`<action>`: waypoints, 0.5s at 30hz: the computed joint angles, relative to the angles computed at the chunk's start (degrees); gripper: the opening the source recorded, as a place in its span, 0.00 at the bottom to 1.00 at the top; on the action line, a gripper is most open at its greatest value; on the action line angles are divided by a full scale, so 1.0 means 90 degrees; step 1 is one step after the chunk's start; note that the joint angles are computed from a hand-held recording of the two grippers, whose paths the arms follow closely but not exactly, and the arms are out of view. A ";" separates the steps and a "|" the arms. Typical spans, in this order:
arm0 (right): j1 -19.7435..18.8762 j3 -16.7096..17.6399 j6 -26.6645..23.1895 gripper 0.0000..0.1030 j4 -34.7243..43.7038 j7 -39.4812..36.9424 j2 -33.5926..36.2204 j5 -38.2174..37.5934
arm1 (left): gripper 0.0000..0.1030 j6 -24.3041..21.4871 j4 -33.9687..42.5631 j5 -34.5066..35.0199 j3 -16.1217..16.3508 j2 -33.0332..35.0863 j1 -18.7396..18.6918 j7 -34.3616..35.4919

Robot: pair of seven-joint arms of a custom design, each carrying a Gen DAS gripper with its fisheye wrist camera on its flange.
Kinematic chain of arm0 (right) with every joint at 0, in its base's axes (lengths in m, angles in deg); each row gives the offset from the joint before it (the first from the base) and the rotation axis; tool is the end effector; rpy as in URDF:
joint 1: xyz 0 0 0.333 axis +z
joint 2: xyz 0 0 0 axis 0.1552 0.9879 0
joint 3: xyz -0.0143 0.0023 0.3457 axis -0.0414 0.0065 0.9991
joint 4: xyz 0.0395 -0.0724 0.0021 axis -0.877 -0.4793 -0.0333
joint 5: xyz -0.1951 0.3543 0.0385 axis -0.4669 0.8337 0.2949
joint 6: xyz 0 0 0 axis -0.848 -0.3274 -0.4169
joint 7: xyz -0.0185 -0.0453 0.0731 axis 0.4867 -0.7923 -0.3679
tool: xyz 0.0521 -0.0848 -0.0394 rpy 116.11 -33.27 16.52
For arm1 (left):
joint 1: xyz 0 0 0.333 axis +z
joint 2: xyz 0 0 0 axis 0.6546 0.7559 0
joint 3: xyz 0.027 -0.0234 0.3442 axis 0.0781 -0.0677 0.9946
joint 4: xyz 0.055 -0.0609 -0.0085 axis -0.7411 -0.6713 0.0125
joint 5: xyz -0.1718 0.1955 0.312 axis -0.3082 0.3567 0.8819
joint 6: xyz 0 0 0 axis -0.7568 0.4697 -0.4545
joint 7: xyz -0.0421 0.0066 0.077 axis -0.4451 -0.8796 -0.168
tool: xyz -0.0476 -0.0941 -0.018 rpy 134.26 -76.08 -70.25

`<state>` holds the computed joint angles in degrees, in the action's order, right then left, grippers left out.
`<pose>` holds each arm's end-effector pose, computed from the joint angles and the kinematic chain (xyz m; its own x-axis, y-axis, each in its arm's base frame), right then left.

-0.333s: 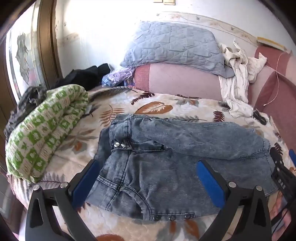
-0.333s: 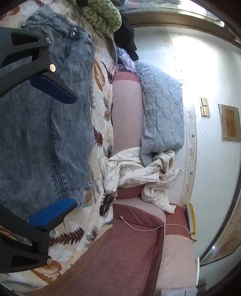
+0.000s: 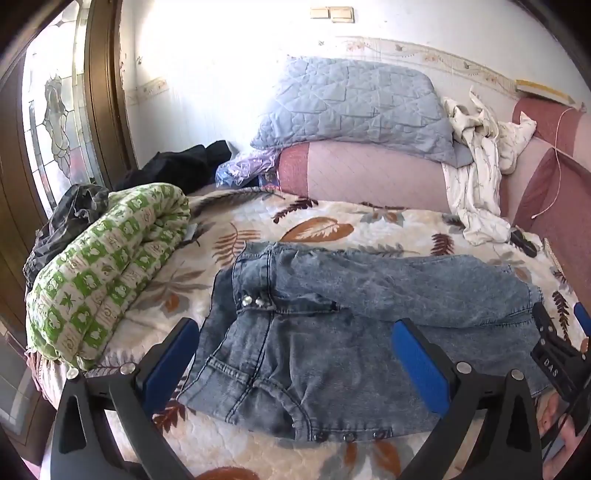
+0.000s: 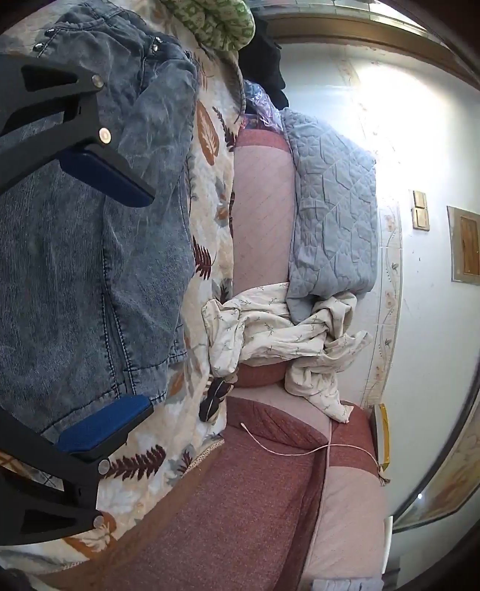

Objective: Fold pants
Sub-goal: 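Move both grippers toward the waistband of the blue jeans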

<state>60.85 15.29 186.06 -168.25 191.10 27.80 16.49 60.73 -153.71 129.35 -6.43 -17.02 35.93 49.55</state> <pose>0.6714 0.2818 0.5363 0.2038 -0.9776 0.0531 -0.4132 -0.1350 -0.9006 0.5195 -0.1639 0.5816 0.5237 -0.8502 -0.0541 -0.5435 -0.2846 -0.7897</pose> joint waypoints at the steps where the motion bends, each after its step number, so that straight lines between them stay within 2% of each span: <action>1: 0.0088 -0.0102 0.0061 1.00 -0.0042 0.0026 0.0004 -0.0025 | 1.00 0.0035 0.0017 0.0002 0.0008 0.0018 0.0002 0.0002; 4: 0.0392 -0.0465 0.0110 1.00 -0.0125 0.0064 0.0026 0.0043 | 1.00 0.0121 0.0026 -0.0051 0.0041 0.0015 -0.0001 0.0161; 9: 0.0592 -0.0670 -0.0019 1.00 -0.0154 -0.0023 0.0015 0.0120 | 1.00 0.0404 -0.0214 -0.0091 0.0088 -0.0175 0.0053 0.0080; 13: 0.1364 -0.1565 -0.0088 1.00 -0.0373 0.0220 0.0002 -0.0213 | 1.00 0.0538 -0.0379 -0.0055 0.0063 -0.0391 0.0153 0.0048; 15: 0.1816 -0.2109 0.0102 1.00 -0.0531 0.0397 -0.0012 -0.0312 | 1.00 0.0587 -0.0421 -0.0027 0.0053 -0.0451 0.0211 0.0046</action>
